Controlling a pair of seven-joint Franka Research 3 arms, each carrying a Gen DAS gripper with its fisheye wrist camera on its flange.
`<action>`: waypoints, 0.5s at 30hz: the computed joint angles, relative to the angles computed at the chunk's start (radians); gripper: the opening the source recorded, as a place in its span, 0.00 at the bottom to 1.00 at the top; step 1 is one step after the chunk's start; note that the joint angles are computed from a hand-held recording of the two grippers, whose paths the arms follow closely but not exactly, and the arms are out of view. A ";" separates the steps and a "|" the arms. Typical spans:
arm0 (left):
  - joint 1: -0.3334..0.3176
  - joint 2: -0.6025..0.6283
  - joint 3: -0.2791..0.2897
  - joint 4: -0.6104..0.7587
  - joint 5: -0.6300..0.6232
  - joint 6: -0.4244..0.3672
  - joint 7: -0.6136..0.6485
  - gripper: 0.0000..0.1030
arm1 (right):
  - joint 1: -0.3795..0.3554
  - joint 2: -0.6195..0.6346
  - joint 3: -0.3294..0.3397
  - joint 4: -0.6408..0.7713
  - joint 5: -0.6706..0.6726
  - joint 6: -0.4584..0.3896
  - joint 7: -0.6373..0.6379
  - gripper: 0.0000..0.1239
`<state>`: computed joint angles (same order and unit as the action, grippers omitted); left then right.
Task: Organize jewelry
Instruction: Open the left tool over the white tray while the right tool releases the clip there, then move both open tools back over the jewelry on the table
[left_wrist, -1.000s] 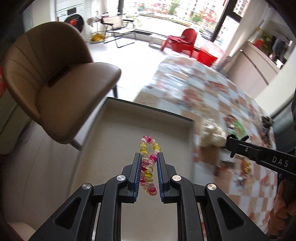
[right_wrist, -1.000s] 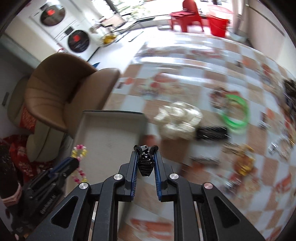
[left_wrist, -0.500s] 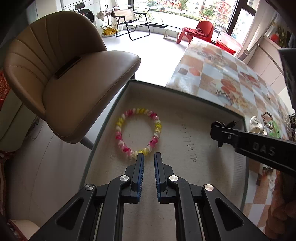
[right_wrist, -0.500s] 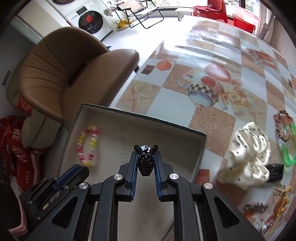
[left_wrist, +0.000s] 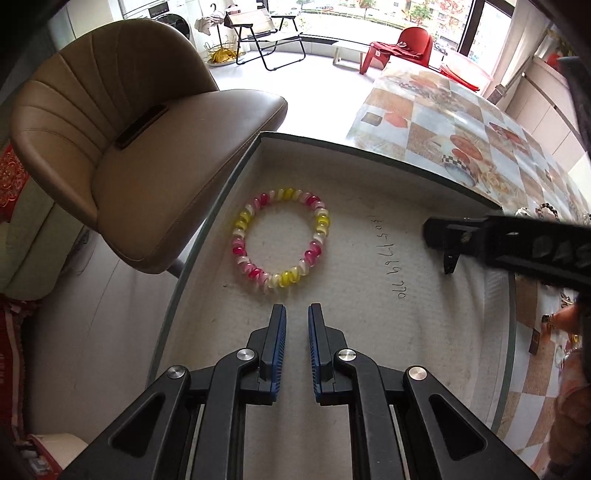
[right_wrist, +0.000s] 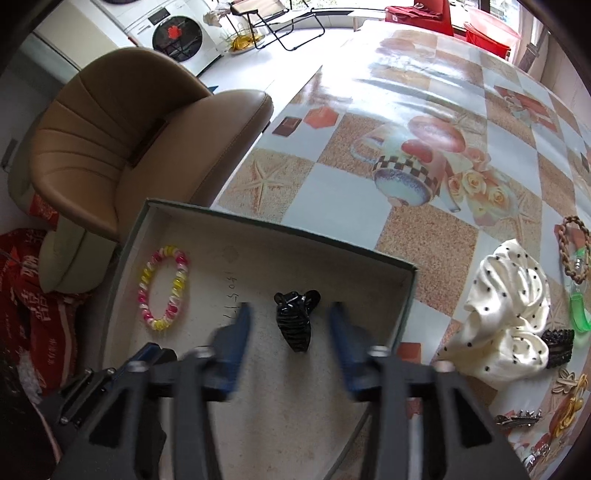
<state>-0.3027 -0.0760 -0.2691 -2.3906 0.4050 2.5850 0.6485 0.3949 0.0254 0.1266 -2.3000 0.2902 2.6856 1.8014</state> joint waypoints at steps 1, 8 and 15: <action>0.000 -0.008 0.002 -0.006 -0.009 0.000 0.007 0.15 | -0.002 -0.015 0.000 -0.005 0.031 -0.002 -0.016 0.45; 0.007 -0.071 -0.013 -0.031 0.048 -0.003 -0.057 0.98 | -0.010 -0.167 -0.005 -0.101 0.104 -0.010 -0.002 0.54; -0.021 -0.066 -0.030 0.018 0.050 -0.040 -0.002 1.00 | -0.054 -0.399 -0.010 -0.286 0.076 -0.057 0.086 0.60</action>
<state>-0.3233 -0.1422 -0.2990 -2.3722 0.4552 2.5445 0.6464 0.3413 -0.3736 0.1165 -2.5857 0.3660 2.6283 1.8872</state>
